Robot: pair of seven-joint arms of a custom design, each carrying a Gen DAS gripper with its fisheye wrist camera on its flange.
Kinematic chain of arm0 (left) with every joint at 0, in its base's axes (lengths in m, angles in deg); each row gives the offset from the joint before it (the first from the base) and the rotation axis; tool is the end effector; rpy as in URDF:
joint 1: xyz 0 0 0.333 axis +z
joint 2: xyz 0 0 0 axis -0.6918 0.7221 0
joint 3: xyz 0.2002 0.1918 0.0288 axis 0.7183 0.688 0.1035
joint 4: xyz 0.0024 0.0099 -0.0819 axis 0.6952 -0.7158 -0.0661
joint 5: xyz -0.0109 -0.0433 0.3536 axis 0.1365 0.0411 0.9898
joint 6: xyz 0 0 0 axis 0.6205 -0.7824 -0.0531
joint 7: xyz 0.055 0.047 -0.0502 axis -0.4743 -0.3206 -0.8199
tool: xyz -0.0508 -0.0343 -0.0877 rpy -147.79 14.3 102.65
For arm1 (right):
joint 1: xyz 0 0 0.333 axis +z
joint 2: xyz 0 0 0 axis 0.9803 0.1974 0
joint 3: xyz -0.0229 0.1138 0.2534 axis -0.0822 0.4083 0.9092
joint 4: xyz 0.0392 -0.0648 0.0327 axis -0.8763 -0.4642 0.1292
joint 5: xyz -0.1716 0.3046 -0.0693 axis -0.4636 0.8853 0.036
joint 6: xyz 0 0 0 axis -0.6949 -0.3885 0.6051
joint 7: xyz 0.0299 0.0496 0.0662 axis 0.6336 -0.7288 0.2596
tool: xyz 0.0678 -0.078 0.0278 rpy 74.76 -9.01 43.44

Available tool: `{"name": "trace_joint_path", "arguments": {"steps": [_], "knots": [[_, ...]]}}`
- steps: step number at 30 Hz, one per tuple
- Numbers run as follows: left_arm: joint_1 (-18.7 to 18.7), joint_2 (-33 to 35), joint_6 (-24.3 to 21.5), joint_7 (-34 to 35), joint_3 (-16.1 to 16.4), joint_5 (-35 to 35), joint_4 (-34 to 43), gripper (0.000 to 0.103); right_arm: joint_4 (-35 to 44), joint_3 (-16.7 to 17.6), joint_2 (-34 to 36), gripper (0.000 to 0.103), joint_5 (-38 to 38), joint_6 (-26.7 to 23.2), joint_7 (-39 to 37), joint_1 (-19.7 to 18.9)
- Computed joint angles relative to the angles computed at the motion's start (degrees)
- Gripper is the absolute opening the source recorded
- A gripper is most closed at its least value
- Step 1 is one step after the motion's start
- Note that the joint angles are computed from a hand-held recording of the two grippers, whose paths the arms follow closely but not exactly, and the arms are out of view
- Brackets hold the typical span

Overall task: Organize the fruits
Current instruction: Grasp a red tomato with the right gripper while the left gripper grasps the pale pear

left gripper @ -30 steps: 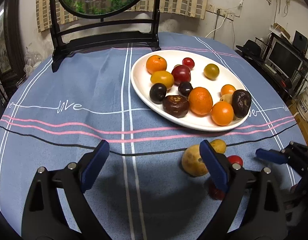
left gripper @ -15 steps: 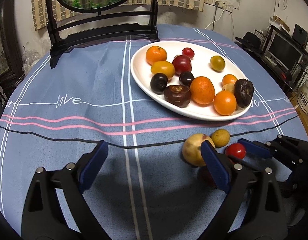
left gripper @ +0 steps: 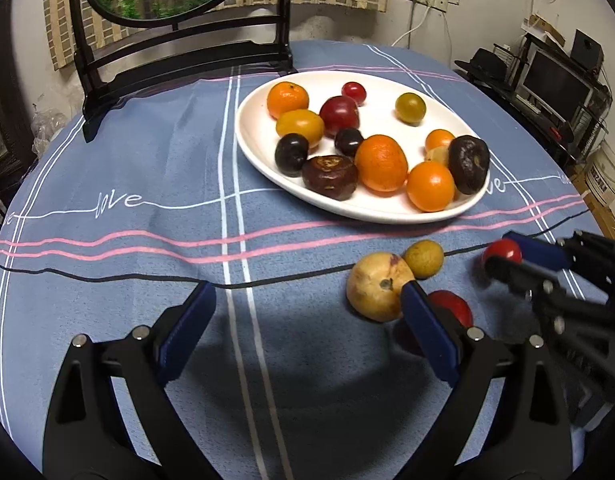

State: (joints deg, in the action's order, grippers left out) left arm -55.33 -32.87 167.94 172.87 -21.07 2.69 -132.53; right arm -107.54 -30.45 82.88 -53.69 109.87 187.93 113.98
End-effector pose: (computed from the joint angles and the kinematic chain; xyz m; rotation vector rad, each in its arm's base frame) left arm 0.7040 -0.2764 0.3967 -1.1616 2.5076 -0.8875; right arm 0.6714 0.3694 0.3839 -1.5841 1.9963 -0.7728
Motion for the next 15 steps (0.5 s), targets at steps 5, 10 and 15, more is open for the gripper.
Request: {"name": "trace_joint_path", "arguments": {"steps": [5, 10, 15], "knots": [[-0.12, -3.07, 1.52, 3.95, 0.3, 2.05, -5.18, 0.095, -7.08, -0.46, -4.0, 0.026, -1.27, 2.48, 3.15, 0.5], [0.6, -4.13, 2.27, 8.28, 0.46, 3.51, -7.54, 0.095, -7.45, 0.09, -4.24, 0.026, -1.56, 3.47, 2.4, 0.22], [0.64, -3.17, 5.79, 11.45, -1.03, 3.09, -8.75, 0.09, -5.81, 0.29, -3.31, 0.026, -1.21, 3.49, 1.07, 0.22]]}}
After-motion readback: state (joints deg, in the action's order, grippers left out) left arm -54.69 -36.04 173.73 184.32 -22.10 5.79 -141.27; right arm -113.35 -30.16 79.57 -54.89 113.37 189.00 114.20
